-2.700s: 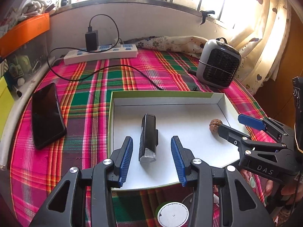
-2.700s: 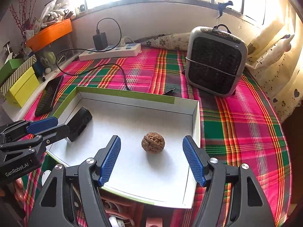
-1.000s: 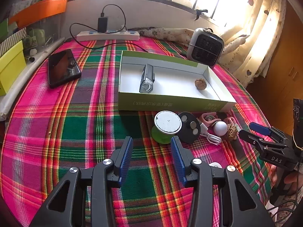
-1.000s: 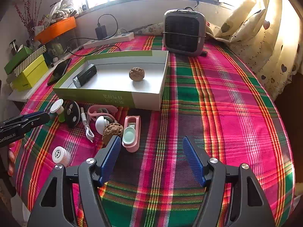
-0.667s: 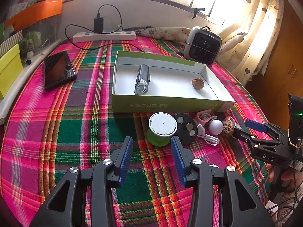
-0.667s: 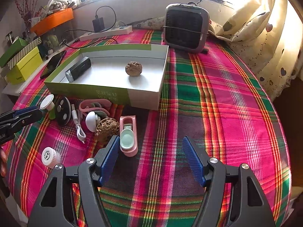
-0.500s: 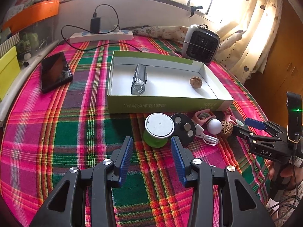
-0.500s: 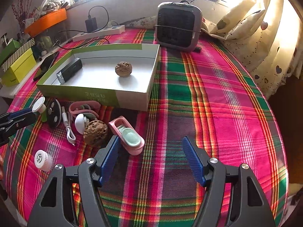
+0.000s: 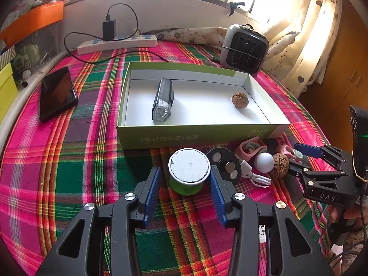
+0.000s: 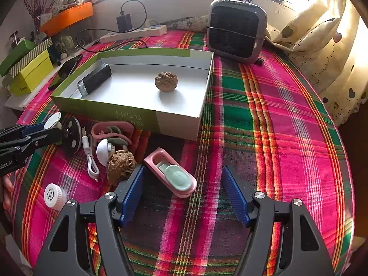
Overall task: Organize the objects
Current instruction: 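Grasp the green-and-white spool with the left tool while the right tool grasps the pink case, then carry the spool and pink case into the white box and open both tools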
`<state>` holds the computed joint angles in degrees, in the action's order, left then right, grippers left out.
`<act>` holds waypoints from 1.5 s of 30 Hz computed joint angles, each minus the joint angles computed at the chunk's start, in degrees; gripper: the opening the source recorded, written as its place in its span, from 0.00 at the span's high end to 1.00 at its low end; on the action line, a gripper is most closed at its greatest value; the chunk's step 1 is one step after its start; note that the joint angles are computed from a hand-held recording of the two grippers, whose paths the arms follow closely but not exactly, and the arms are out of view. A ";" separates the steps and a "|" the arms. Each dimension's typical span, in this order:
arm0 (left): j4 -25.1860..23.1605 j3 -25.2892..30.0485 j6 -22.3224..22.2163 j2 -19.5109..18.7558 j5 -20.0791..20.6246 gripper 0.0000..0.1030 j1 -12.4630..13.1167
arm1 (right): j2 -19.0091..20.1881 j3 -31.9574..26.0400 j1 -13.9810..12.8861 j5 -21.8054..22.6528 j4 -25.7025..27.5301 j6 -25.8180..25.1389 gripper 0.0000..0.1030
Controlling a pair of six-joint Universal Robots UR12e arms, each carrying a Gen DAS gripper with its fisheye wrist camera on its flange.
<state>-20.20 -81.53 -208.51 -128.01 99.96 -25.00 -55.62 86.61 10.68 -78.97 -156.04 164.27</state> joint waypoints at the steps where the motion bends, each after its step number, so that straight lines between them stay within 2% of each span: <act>1: -0.03 0.20 0.15 -0.13 -0.08 0.61 0.04 | 0.06 -0.13 0.01 0.00 0.06 -0.04 0.34; 10: 0.22 0.49 -0.82 -0.42 0.56 0.61 0.31 | 0.29 0.03 0.02 -0.10 -1.43 1.04 0.34; 16: 0.84 0.29 -1.15 -0.47 0.65 0.62 0.40 | 0.35 0.03 -0.08 -0.61 -2.29 2.02 0.51; 19: 0.99 0.52 -0.78 -0.64 1.13 0.70 0.25 | 0.29 0.13 -0.13 -0.30 -2.49 1.78 0.60; 27: 0.96 0.52 -0.77 -0.68 1.58 0.70 0.23 | 0.19 0.33 -0.19 0.06 -2.83 1.86 0.81; 45: 1.06 0.30 -0.64 -0.28 2.54 0.70 0.03 | -0.15 0.57 -0.33 0.48 -3.04 2.09 0.83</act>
<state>-19.15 -81.23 -209.15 -128.28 102.50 -24.97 -55.76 87.18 10.35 -78.49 -159.08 166.36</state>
